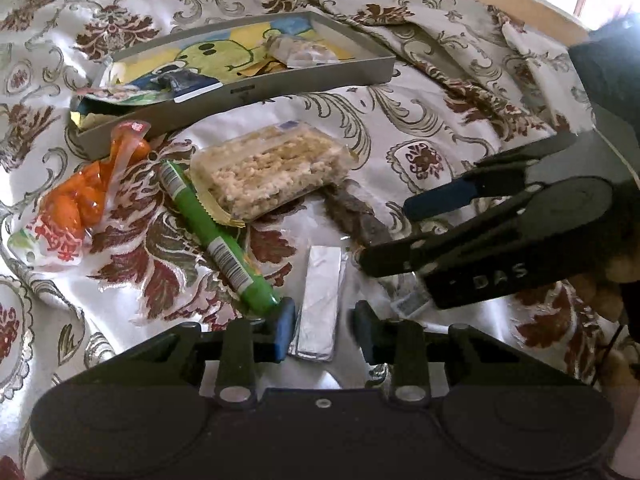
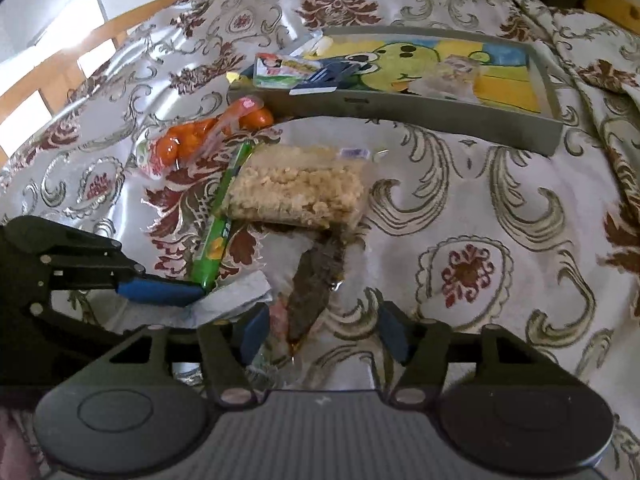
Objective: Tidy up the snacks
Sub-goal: 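Close the left tool on the silver foil bar while the right tool grasps the brown dried snack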
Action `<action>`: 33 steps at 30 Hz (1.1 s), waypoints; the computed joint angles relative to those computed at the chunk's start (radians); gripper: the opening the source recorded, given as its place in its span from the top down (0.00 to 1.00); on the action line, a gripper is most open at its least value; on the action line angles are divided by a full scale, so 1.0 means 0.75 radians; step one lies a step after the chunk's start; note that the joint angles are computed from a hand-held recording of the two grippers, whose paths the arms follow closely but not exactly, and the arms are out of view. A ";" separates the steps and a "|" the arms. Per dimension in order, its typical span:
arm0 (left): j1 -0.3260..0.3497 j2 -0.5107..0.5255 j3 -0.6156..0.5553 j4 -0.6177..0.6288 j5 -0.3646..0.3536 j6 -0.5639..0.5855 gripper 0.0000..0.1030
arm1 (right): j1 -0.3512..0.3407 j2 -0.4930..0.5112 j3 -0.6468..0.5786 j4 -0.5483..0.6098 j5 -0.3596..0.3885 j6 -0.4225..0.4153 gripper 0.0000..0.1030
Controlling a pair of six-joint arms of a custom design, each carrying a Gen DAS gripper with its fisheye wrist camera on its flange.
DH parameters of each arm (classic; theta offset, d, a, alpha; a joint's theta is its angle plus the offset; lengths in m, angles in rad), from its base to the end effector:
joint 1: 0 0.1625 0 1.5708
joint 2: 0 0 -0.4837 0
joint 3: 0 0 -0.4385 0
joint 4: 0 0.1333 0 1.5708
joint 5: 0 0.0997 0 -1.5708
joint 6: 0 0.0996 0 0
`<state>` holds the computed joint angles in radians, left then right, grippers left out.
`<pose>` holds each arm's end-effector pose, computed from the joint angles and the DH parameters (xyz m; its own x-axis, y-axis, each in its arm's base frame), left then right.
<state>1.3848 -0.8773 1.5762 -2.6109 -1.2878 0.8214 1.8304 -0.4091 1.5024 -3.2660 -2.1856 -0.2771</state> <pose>0.0158 -0.7873 0.1956 -0.5270 0.7364 -0.4242 0.8222 0.5681 -0.0353 0.2719 -0.7282 -0.0452 -0.7822 -0.1160 0.6122 -0.4424 0.7952 -0.4145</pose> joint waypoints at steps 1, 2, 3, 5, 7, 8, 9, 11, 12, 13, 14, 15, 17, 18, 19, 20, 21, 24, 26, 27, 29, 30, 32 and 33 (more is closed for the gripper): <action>-0.003 0.002 0.010 -0.024 0.007 0.020 0.64 | 0.000 0.007 -0.011 0.002 -0.003 -0.003 0.33; -0.004 0.004 0.017 -0.041 0.011 0.039 0.64 | 0.000 0.012 -0.021 0.011 -0.002 -0.001 0.33; -0.005 0.006 0.019 -0.048 0.015 0.049 0.64 | 0.001 0.018 -0.032 0.020 -0.011 -0.001 0.33; -0.005 0.009 0.017 -0.046 0.016 0.054 0.64 | 0.003 0.023 -0.042 0.033 -0.024 0.000 0.34; -0.006 0.008 0.016 -0.042 0.016 0.043 0.66 | 0.004 0.024 -0.042 0.034 -0.035 -0.001 0.39; -0.008 0.005 0.020 -0.048 0.020 0.044 0.68 | 0.006 0.026 -0.044 0.034 -0.042 -0.005 0.41; -0.011 0.003 0.027 -0.057 0.028 0.051 0.69 | 0.005 0.025 -0.043 0.037 -0.041 -0.002 0.41; -0.012 -0.002 0.031 -0.042 0.027 0.059 0.77 | 0.001 0.018 -0.037 0.046 -0.028 0.021 0.43; -0.013 -0.002 0.034 -0.045 0.033 0.050 0.77 | 0.001 0.016 -0.035 0.050 -0.024 0.026 0.44; -0.014 -0.001 0.035 -0.048 0.033 0.049 0.77 | 0.000 0.015 -0.034 0.050 -0.020 0.024 0.45; -0.013 -0.001 0.034 -0.046 0.033 0.049 0.77 | 0.001 0.016 -0.033 0.047 -0.020 0.015 0.48; -0.012 0.000 0.030 -0.040 0.029 0.040 0.78 | 0.004 0.020 -0.037 0.042 -0.027 -0.001 0.53; -0.008 0.000 0.022 -0.026 0.018 0.013 0.78 | 0.005 0.026 -0.042 0.034 -0.035 -0.017 0.59; -0.006 0.000 0.018 -0.018 0.014 0.002 0.78 | 0.005 0.023 -0.043 0.042 -0.032 -0.008 0.60; -0.005 0.000 0.015 -0.013 0.010 -0.006 0.78 | 0.005 0.022 -0.045 0.049 -0.032 0.003 0.60; -0.005 -0.002 0.015 -0.010 0.008 -0.015 0.79 | 0.005 0.020 -0.043 0.051 -0.031 0.011 0.61; -0.007 -0.004 0.016 -0.005 0.011 -0.020 0.79 | 0.004 0.017 -0.041 0.055 -0.027 0.024 0.61; -0.013 -0.017 0.034 -0.009 0.019 0.001 0.79 | -0.002 -0.001 -0.028 0.073 -0.008 0.092 0.63; -0.014 -0.025 0.045 -0.013 0.013 0.010 0.79 | -0.004 -0.013 -0.018 0.083 0.002 0.143 0.66; -0.014 -0.029 0.050 -0.017 0.007 0.011 0.79 | -0.004 -0.019 -0.012 0.084 0.004 0.163 0.67; -0.014 -0.037 0.057 -0.019 -0.008 0.009 0.79 | 0.000 -0.022 -0.004 0.074 -0.004 0.171 0.68; -0.014 -0.040 0.059 -0.017 -0.014 0.008 0.79 | 0.004 -0.021 -0.001 0.069 -0.015 0.163 0.68; -0.015 -0.048 0.064 -0.010 -0.023 0.010 0.79 | 0.016 -0.009 -0.007 0.055 -0.050 0.125 0.68; -0.016 -0.052 0.070 -0.015 -0.025 0.013 0.79 | 0.024 -0.001 -0.012 0.046 -0.071 0.101 0.68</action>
<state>1.3730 -0.9161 1.6284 -2.6222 -1.3063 0.8308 1.8481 -0.4098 1.4937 -3.2317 -2.2386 -0.2012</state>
